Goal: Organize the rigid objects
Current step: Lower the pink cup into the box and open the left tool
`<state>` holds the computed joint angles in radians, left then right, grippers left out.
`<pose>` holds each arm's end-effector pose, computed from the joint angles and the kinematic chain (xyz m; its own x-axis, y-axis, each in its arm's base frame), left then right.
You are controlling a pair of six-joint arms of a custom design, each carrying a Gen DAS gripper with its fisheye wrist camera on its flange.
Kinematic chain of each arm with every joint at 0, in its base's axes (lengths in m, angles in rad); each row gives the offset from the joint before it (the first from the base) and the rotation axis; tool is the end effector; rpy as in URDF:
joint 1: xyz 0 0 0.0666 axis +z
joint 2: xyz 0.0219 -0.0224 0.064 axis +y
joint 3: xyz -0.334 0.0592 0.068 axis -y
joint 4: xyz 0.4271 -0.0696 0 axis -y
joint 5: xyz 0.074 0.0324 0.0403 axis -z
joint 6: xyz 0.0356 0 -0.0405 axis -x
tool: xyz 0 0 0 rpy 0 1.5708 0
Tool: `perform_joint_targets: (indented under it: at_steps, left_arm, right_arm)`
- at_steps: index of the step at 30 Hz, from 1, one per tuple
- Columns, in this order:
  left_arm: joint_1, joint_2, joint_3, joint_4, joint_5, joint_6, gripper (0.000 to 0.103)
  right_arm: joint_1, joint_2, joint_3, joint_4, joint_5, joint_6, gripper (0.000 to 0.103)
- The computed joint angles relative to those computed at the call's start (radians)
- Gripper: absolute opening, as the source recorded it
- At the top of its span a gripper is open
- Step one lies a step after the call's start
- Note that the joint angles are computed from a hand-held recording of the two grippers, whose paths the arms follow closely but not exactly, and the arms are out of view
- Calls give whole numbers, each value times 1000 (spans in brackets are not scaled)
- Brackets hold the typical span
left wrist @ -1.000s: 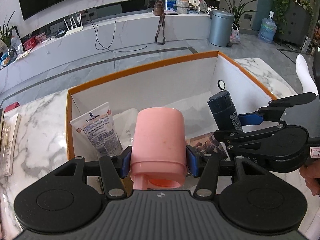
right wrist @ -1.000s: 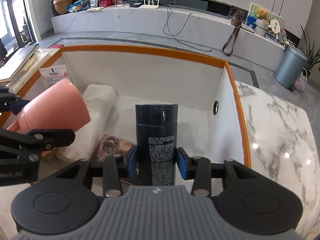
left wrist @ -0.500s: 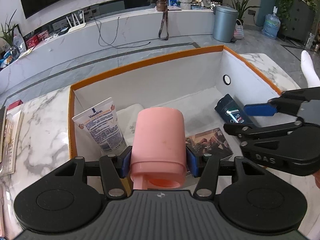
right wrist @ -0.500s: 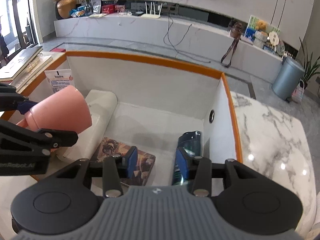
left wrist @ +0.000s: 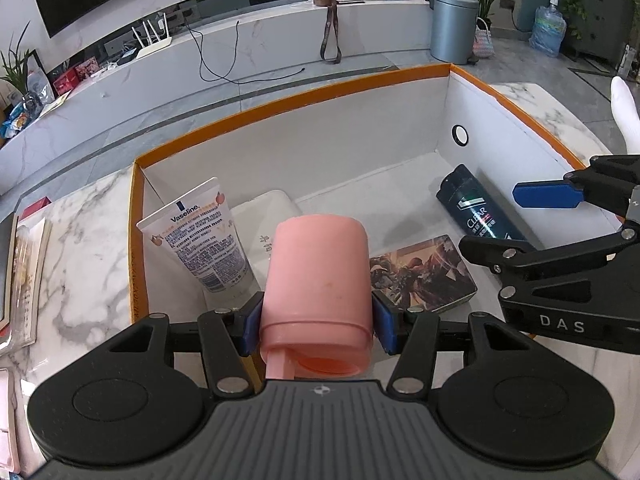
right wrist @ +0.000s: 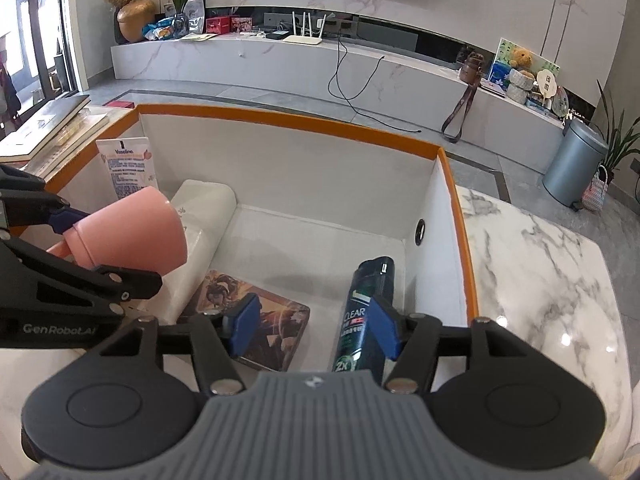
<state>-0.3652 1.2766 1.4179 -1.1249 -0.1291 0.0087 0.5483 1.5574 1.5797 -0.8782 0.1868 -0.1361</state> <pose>0.4436 -0.1651 0.4390 -0.7801 0.2890 -0.5549 0.2808 0.9543 0.1024 0.5018 0.2983 0.3926 -0.6939 -0.2676 -0.6685 -0.3171 0.9471 -0.0500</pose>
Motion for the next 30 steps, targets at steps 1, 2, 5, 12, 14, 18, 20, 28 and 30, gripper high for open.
perform_joint_targets:
  at_steps: [1, 2, 5, 12, 14, 18, 20, 28, 30]
  left_arm:
    - [1, 0, -1, 0, 1, 2, 63]
    - [2, -1, -1, -3, 0, 5, 63]
    - [10, 1, 0, -9, 11, 23, 63]
    - [17, -32, -34, 28, 23, 26, 76]
    - [20, -43, -45, 45, 29, 21, 82]
    - [20, -66, -67, 72, 38, 20, 87]
    - [18, -81, -84, 89, 43, 26, 87]
    - [-3, -177, -185, 204, 19, 48, 87]
    - [-10, -191, -200, 223, 3, 48, 87]
  right_arm:
    - [0, -2, -2, 2, -2, -2, 61]
    - [-1, -3, -2, 2, -2, -4, 62]
    - [-1, -12, -12, 8, -1, -10, 63]
    - [-3, -23, -28, 18, 6, -32, 67]
    - [-3, -28, -36, 26, 12, -35, 72]
    - [-2, -42, -54, 42, 24, -41, 78]
    - [-2, -50, -65, 53, 29, -45, 79]
    - [5, -67, -79, 59, 38, -34, 85]
    - [8, -79, -93, 73, 51, -24, 85]
